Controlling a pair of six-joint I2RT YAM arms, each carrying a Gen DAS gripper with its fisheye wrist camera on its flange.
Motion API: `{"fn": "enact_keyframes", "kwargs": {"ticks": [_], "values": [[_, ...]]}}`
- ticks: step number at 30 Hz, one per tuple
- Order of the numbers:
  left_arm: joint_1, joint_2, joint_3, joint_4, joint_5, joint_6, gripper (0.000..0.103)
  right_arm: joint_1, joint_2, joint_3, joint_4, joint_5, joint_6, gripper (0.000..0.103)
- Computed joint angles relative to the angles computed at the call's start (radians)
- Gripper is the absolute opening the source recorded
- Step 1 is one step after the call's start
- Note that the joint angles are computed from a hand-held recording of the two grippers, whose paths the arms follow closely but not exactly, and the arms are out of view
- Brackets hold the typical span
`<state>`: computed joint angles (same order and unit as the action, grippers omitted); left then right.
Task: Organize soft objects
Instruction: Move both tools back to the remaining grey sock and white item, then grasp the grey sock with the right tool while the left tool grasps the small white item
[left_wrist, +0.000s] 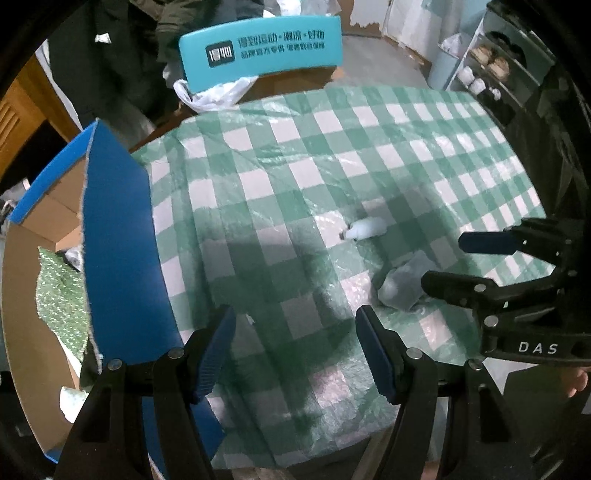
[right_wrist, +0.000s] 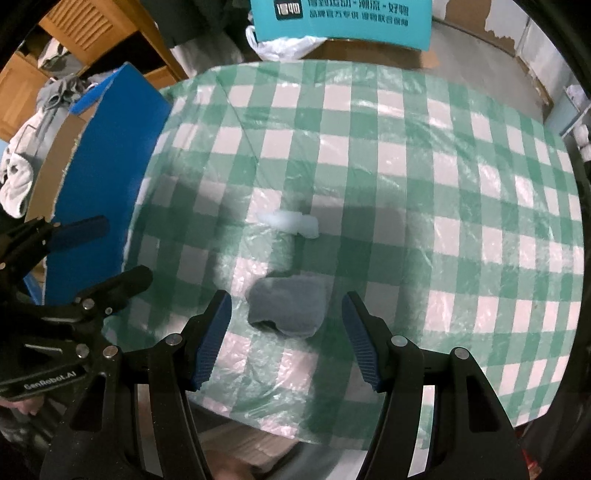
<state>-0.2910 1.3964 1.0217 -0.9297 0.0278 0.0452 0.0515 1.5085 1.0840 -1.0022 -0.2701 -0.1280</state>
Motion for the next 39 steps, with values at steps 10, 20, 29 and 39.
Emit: {"fn": "enact_keyframes", "kwargs": {"ticks": [10, 20, 29, 39], "values": [[-0.014, 0.046, -0.028, 0.037, -0.015, 0.003, 0.069, 0.007, 0.055, -0.036, 0.045, -0.006, 0.010, 0.063], [-0.021, 0.079, -0.030, 0.052, -0.027, 0.002, 0.069, 0.005, 0.099, -0.060, 0.077, -0.021, -0.001, 0.063], [-0.028, 0.098, -0.033, 0.063, -0.030, -0.004, 0.069, 0.002, 0.114, -0.071, 0.092, -0.035, -0.029, 0.041], [-0.034, 0.160, -0.016, 0.119, -0.021, -0.014, 0.069, -0.075, 0.088, -0.027, 0.056, -0.018, -0.054, 0.032]]}}
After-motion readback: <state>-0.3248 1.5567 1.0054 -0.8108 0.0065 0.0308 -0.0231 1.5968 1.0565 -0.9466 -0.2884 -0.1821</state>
